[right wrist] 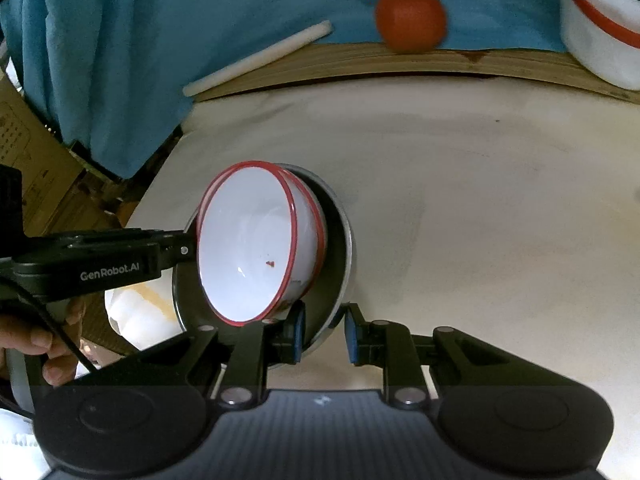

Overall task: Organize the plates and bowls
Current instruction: 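Carry the nested bowls over and lower them onto the steel plate stack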

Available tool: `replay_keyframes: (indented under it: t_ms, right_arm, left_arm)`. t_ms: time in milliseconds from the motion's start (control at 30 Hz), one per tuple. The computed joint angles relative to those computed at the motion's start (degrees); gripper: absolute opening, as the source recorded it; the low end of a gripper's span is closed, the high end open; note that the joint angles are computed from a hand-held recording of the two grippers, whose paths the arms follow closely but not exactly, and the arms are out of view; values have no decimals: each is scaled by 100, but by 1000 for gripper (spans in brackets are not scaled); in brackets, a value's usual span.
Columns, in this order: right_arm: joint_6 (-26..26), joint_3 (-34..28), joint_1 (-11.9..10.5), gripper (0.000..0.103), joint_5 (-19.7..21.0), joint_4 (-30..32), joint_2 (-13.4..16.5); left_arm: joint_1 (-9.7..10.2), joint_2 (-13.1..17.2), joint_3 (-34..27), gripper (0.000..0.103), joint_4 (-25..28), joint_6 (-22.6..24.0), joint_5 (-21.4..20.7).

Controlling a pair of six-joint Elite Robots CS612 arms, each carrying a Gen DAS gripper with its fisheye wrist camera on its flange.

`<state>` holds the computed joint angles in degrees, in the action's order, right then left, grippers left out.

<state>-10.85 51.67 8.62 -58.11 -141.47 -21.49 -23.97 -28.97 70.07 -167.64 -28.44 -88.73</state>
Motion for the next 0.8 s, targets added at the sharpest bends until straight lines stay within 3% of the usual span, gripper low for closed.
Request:
replay_keyframes:
  t_ms: [400, 800]
  right_arm:
    - [-337, -557, 223, 23, 21, 543, 251]
    - [-356, -934, 318, 23, -35, 834, 444]
  left_arm:
    - [130, -85, 213, 7, 41, -284, 121]
    - [229, -39, 194, 8, 98, -297, 29]
